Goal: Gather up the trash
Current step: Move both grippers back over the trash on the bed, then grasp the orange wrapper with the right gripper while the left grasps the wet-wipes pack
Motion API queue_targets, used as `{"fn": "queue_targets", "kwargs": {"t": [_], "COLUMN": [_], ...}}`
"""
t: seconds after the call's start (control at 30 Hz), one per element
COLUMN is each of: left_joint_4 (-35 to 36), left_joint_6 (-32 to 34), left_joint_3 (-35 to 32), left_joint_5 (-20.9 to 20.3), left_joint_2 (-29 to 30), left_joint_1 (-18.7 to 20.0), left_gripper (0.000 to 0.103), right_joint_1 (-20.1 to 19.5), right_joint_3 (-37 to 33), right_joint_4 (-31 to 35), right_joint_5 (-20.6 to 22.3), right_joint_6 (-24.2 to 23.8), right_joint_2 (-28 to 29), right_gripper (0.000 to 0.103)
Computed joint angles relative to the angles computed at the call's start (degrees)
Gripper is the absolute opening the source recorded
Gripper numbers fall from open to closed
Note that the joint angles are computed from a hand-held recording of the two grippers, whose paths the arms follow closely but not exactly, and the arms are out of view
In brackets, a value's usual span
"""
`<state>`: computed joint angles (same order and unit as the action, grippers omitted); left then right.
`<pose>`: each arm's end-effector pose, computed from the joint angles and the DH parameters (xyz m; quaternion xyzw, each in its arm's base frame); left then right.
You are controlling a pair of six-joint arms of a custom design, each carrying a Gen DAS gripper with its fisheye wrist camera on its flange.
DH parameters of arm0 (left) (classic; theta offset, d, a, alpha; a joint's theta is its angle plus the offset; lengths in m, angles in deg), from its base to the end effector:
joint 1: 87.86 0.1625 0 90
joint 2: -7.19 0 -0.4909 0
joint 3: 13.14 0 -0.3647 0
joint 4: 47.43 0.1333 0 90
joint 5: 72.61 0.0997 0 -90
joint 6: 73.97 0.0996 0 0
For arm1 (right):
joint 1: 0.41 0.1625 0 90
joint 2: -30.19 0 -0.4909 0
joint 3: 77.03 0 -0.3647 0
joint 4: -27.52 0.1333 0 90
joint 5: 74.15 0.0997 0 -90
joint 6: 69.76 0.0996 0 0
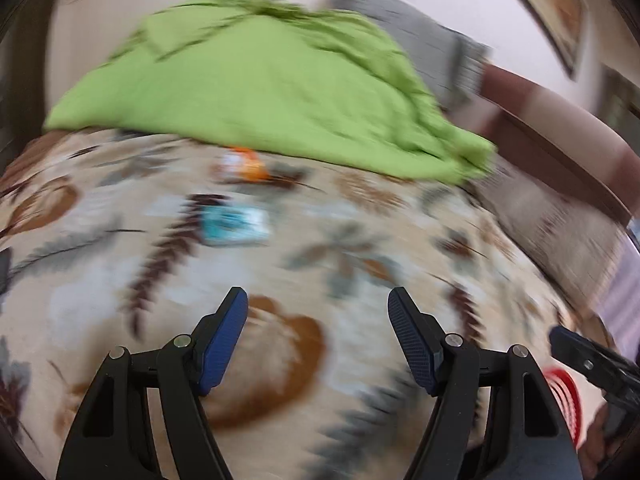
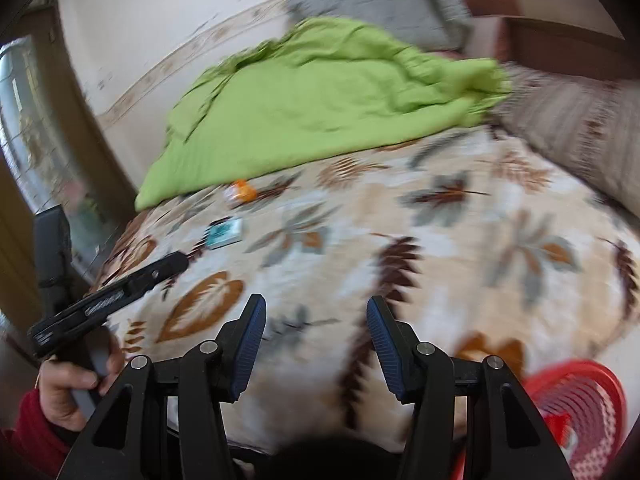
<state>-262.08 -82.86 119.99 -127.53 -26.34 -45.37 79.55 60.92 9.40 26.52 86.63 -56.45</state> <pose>-0.2203 -0.4602 0.0424 0.2461 0.9001 -0.3213 0.1616 0.0636 -0.2998 0.2309 0.0595 -0.8749 0.4297 0.2154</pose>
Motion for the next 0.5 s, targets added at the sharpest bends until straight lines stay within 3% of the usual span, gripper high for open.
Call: {"fn": "queue_targets", "kwargs": {"t": [0.2,0.37,0.43,0.5], "left_joint_4": [0.85,9.05,8.91,7.90], "left_joint_6": [3.71,0.40,0.99,1.79], "left_joint_3": [-7.22,-12.04,-12.24,-12.14], "left_joint_5": [5.74,-0.12,0.98,2.42], "left_joint_2": [-0.05,-0.63,-0.44,-0.21], "left_joint_1": [8.04,13.77,13.59,13.37], "left_gripper": [0.071,0.071,0.071,0.071], "right_joint_1": [7.36,10.92,11.82,12.33], "right_joint_3": [-13.34,-27.05,-34.38,-40.20], "right_joint_4": [5.28,11.42,14.69,17.10], "right_joint_5": [3.36,6.03,6.45,6.71], "right_joint_6": [2.62,1.27,0.88,0.56], "right_joint_2": [14.51,24.41,29.06,32.75], "right_gripper": [0.057,0.057,0.058,0.071]}}
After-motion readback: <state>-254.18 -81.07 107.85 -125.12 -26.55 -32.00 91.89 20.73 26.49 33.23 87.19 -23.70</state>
